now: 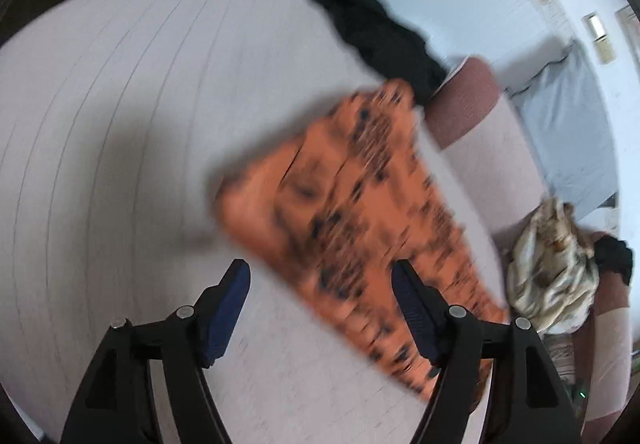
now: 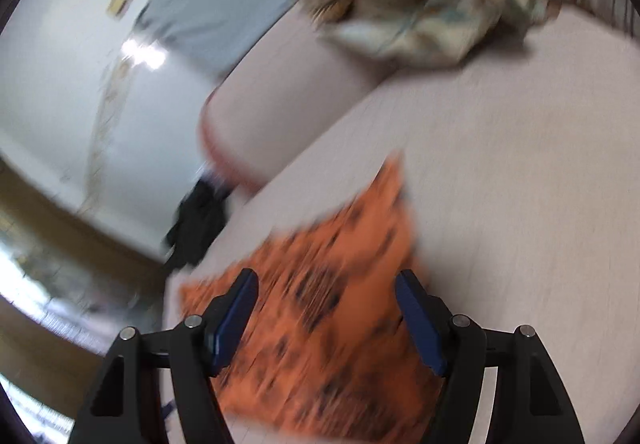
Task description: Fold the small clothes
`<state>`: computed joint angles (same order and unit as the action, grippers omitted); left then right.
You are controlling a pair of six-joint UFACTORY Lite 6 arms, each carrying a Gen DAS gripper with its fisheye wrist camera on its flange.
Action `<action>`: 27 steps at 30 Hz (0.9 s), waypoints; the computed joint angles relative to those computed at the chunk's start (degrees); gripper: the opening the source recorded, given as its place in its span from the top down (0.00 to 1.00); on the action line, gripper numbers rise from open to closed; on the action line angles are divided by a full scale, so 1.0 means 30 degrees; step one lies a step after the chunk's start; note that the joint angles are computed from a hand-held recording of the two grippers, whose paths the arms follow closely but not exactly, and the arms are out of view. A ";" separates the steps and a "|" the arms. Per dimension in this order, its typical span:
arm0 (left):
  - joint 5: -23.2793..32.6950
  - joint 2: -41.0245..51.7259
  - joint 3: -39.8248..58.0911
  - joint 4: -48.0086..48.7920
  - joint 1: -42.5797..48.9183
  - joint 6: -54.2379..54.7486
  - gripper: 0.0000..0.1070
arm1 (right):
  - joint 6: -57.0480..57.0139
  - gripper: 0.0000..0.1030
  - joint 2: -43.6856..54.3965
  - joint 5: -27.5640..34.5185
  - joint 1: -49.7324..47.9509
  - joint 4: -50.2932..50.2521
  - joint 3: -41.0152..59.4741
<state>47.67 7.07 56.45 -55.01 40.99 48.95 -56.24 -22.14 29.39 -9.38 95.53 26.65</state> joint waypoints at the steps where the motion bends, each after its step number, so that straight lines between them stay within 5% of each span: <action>1: -0.0152 0.0313 -0.0210 0.0536 -0.0098 -0.0245 0.31 | 0.1229 0.28 -0.1845 -0.0381 0.1365 -0.0451 -0.1382; 5: 0.1417 0.2353 0.0538 -0.0273 0.0903 -0.0193 0.31 | 0.2122 0.28 -0.4727 -0.1284 0.5618 0.2245 -0.4981; 10: 0.1787 0.3716 0.1312 -0.1961 0.0966 0.0418 0.19 | -0.2159 0.28 -0.0244 0.1713 0.7073 0.9988 -0.6118; 16: 0.2136 0.5139 0.2062 -0.4441 -0.0054 0.2228 0.21 | -0.4997 0.28 0.4767 0.4347 0.6621 1.4137 -0.5186; 17: 0.2147 0.5357 0.2069 -0.4926 -0.0446 0.2359 0.24 | -0.5245 0.28 0.5421 0.4792 0.6027 1.4222 -0.4863; 21: 0.1064 0.5424 0.1974 -0.5150 -0.1043 0.2868 0.76 | -0.6579 0.28 0.6663 0.5637 0.5427 1.6105 -0.4373; 27: 0.1917 0.6436 0.2280 -0.5511 -0.0411 0.3071 0.79 | -0.8847 0.28 0.6374 0.5626 0.4454 1.8700 -0.4274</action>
